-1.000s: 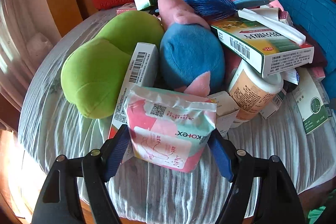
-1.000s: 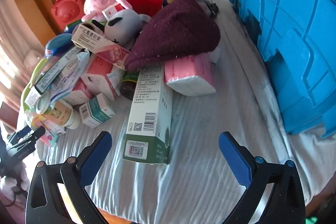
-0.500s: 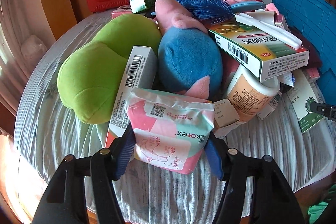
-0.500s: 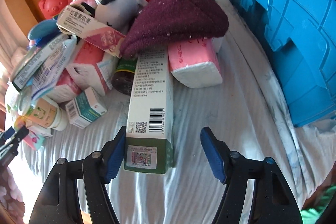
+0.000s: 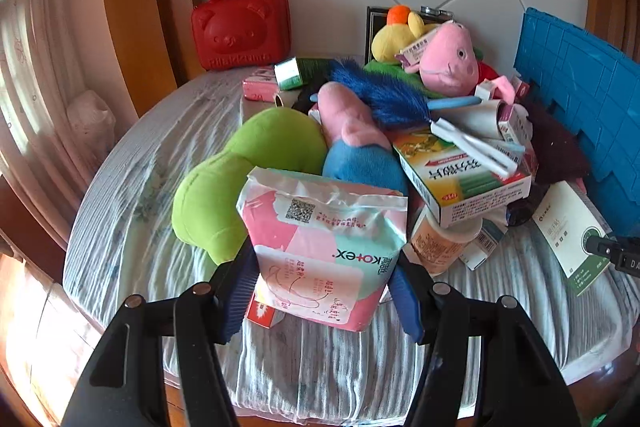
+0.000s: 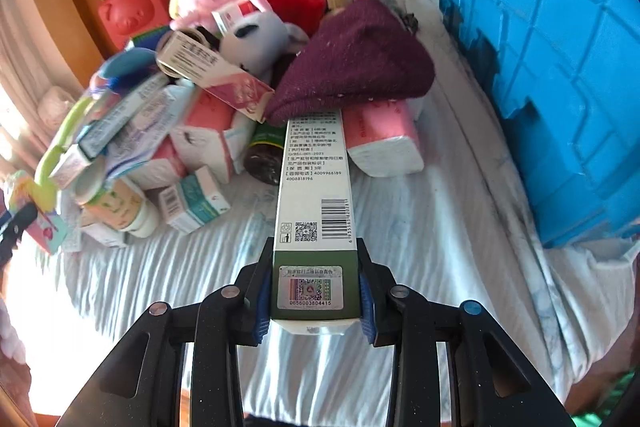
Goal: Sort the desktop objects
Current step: 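Carry the Kotex pack with the left tool while the right tool carries the medicine box into the crate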
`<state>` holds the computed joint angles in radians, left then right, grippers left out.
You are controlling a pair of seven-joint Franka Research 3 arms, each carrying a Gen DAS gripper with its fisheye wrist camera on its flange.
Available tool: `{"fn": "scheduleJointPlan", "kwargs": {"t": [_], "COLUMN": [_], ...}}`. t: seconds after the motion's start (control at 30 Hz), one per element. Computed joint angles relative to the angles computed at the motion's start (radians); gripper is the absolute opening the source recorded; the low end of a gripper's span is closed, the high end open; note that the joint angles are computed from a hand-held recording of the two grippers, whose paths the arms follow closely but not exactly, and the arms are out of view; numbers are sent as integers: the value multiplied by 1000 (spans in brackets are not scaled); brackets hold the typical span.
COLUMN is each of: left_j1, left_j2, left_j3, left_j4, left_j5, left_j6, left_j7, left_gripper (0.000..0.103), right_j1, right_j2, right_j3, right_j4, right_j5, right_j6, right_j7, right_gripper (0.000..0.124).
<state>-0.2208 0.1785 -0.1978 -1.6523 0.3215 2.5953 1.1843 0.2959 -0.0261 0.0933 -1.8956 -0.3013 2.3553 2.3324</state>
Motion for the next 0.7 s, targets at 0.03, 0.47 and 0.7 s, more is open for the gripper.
{"fn": "scheduleJointPlan", "kwargs": {"t": [0.03, 0.47, 0.7], "left_j1": [4, 1, -12], "left_j2": [-6, -60, -80], "left_j3": [-1, -5, -10], "left_j4": [1, 0, 11], "left_j5": [-14, 0, 40], "left_j6": [1, 77, 135], "left_j7": [0, -40, -48], "left_gripper": [60, 60, 60], "right_j1": [1, -51, -105], "right_j2": [-17, -193, -278], "right_j3": [1, 89, 159], "right_j4": [-12, -81, -84], "right_j5": [5, -149, -316], "right_j6": [5, 50, 80], "right_j7": [-2, 109, 232], "right_gripper": [34, 34, 34]}}
